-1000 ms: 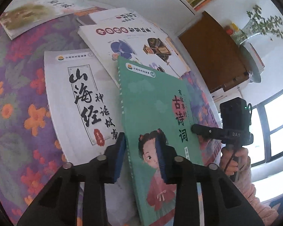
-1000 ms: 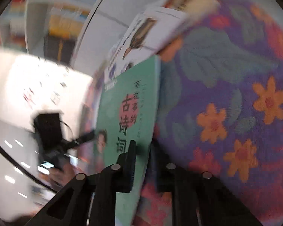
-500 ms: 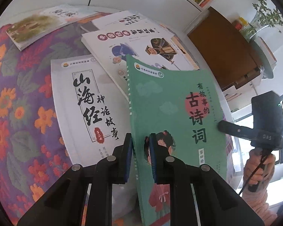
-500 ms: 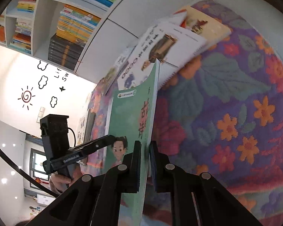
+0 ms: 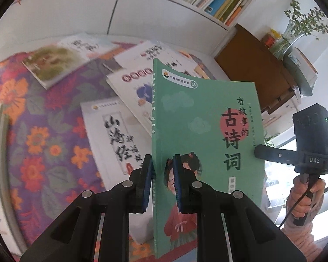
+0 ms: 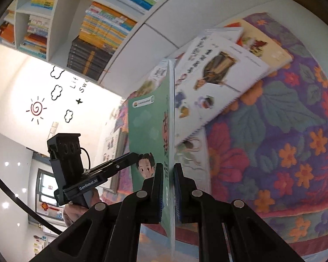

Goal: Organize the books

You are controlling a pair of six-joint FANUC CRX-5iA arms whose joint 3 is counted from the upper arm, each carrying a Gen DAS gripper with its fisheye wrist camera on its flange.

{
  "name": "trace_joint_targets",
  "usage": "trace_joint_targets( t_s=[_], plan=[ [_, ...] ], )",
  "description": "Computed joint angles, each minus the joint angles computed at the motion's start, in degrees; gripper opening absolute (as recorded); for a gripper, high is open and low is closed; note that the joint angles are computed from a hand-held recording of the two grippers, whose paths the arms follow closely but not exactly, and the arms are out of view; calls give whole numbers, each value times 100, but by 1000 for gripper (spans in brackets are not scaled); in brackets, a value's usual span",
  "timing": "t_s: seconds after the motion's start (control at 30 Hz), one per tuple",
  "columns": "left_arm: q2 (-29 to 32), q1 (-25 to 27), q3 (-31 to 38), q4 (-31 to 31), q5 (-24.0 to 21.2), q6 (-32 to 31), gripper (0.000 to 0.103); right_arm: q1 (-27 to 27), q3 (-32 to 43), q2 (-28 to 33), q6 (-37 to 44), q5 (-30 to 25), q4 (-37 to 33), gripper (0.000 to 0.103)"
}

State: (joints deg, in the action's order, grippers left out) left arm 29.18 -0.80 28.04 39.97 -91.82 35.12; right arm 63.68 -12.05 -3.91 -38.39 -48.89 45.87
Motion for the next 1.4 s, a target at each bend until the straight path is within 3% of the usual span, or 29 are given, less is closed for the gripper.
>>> trace_joint_targets(
  t_s=[0.4, 0.6, 0.67, 0.9, 1.17, 1.4],
  plan=[
    [221, 400, 622, 219, -102, 144, 14, -243, 1228, 765, 1129, 99, -389, 10],
    [479, 713, 1093, 477, -34, 434, 14, -507, 1666, 1066, 1296, 665, -692, 10],
    [588, 820, 1288, 554, 11, 549, 14, -618, 1927, 1251, 1482, 943, -932, 10],
    [1064, 1217, 2074, 703, 158, 1005, 14, -906, 3465, 2222, 2949, 1014, -2179, 10],
    [1672, 1511, 2976, 546, 353, 1475, 14, -1327, 5306, 3504, 4590, 776, -4073, 10],
    [2336, 1674, 3736, 509, 415, 1840, 16, -1457, 6749, 4626, 5251, 438, -4582, 10]
  ],
)
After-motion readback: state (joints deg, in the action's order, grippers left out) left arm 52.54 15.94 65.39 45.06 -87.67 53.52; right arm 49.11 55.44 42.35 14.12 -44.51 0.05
